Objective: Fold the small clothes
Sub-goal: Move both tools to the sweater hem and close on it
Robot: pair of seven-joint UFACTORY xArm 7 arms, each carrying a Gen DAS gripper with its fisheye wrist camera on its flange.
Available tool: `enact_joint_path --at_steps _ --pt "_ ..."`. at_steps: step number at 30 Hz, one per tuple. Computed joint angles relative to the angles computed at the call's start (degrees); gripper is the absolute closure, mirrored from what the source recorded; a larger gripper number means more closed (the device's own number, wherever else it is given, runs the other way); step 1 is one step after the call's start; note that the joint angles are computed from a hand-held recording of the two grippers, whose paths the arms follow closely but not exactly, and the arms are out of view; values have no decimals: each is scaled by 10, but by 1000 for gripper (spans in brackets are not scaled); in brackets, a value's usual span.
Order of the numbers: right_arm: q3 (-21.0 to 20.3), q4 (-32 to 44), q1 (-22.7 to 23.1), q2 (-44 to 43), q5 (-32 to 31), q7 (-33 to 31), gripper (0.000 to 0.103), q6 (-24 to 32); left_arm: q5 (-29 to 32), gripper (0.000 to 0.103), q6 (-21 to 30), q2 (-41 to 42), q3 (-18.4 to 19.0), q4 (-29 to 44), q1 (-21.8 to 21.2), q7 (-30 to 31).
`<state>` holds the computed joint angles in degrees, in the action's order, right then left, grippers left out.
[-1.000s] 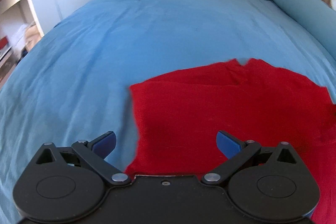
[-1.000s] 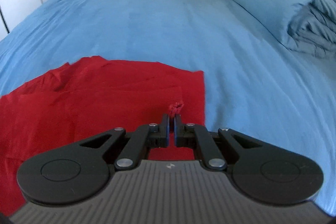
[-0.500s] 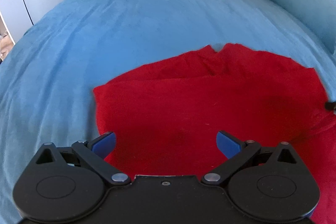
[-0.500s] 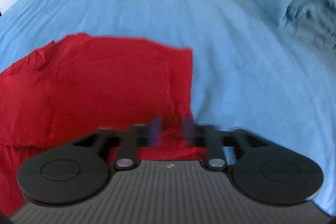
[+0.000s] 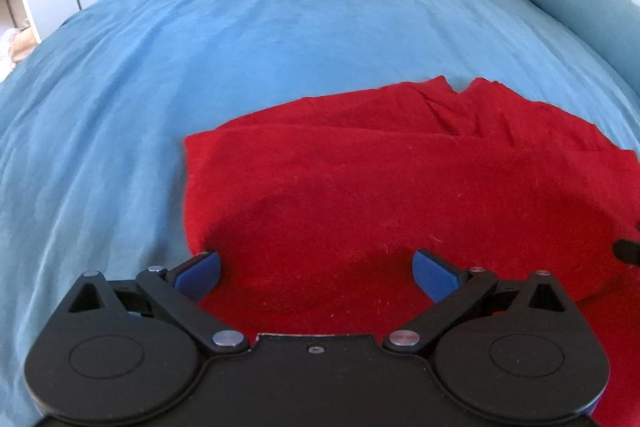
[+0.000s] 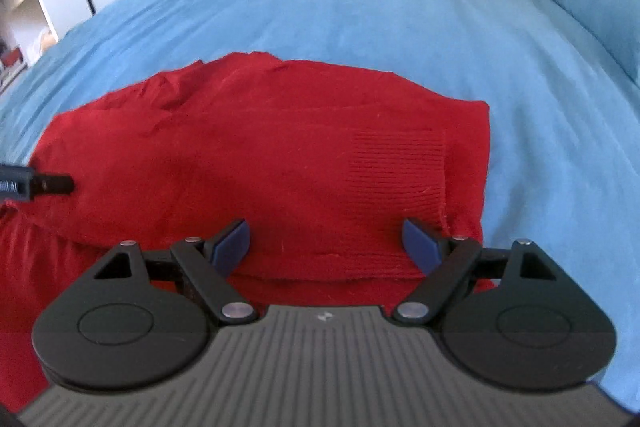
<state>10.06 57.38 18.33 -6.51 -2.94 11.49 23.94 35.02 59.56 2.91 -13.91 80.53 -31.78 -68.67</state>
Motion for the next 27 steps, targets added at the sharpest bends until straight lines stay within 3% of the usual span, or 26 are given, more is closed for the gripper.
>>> enact_joint_path --at_steps 4,8,12,17,24,27 --pt "1 18 -2 -14 -11 -6 4 38 -23 0 61 -9 -5 14 -6 -11" --pt "-6 24 -9 -59 -13 -25 4 44 -43 0 112 -71 -22 -1 -3 -56" --pt "-11 41 -22 -116 -25 -58 4 56 -6 0 240 -103 -70 66 -6 -67" --pt "-24 70 -35 -193 -10 -104 3 85 53 0 361 -126 -138 154 -19 -99" --pt "-18 70 -51 -352 7 -129 2 238 50 0 447 -151 -211 194 -42 -117" --pt "-7 42 -57 -438 17 -120 2 336 -2 0 437 -181 -214 156 -48 -130"
